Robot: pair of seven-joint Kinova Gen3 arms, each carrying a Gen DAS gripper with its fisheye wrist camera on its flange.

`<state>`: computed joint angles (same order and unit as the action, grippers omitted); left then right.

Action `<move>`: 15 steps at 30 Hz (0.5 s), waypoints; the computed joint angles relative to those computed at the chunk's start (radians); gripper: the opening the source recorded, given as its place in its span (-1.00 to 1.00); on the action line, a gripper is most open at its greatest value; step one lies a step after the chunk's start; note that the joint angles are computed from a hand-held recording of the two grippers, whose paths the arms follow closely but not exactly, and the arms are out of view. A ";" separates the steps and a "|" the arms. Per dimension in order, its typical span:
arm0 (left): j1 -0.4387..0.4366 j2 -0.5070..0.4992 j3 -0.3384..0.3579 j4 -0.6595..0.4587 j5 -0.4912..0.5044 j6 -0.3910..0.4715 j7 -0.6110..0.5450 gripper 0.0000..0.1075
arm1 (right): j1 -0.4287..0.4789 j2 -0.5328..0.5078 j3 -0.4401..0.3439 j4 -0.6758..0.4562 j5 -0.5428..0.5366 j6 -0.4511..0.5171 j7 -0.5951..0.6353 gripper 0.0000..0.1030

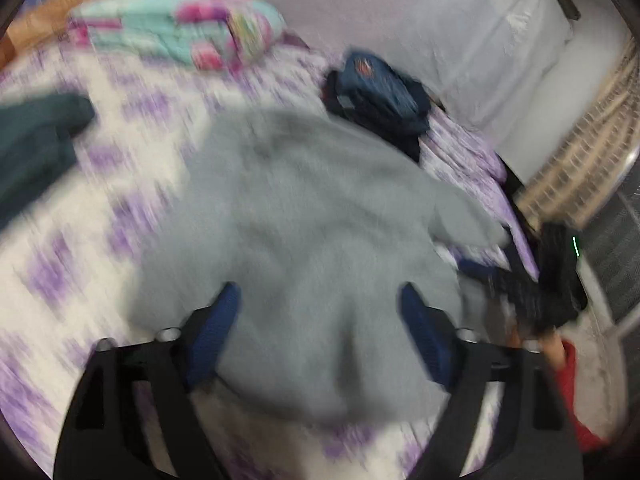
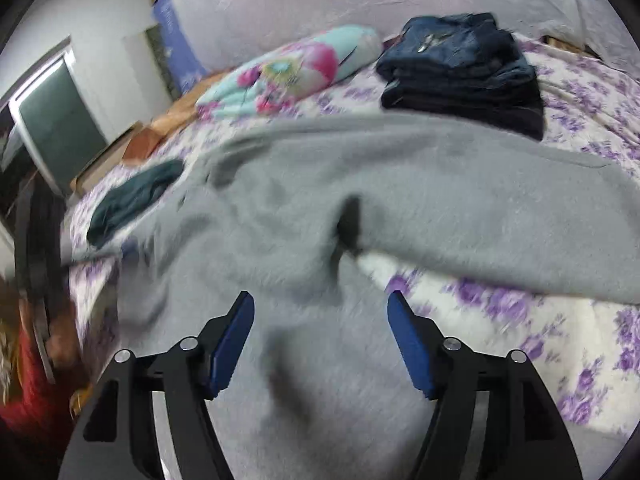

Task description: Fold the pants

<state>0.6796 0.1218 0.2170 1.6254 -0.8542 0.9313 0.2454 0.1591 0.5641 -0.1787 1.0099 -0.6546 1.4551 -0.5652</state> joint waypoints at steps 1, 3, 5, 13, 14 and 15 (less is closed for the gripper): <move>-0.020 0.013 -0.005 -0.036 0.000 0.041 -0.041 0.76 | -0.024 0.006 0.020 0.005 0.023 0.004 0.004 0.41; -0.095 0.050 0.017 -0.122 0.050 0.107 -0.117 0.76 | -0.016 0.030 0.006 0.011 0.019 0.003 0.027 0.58; -0.188 0.090 0.041 -0.179 0.131 0.109 -0.161 0.77 | 0.005 0.049 -0.010 -0.018 0.002 0.039 0.019 0.61; -0.093 0.278 -0.084 -0.404 0.163 0.334 -0.346 0.83 | 0.096 0.015 -0.042 0.049 -0.157 0.009 0.056 0.68; -0.059 0.268 -0.114 -0.411 0.164 0.333 -0.328 0.83 | 0.075 0.039 -0.038 0.006 -0.137 0.050 0.016 0.77; -0.027 0.251 -0.149 -0.414 0.157 0.316 -0.314 0.83 | 0.045 0.061 -0.029 -0.029 -0.101 0.091 -0.014 0.82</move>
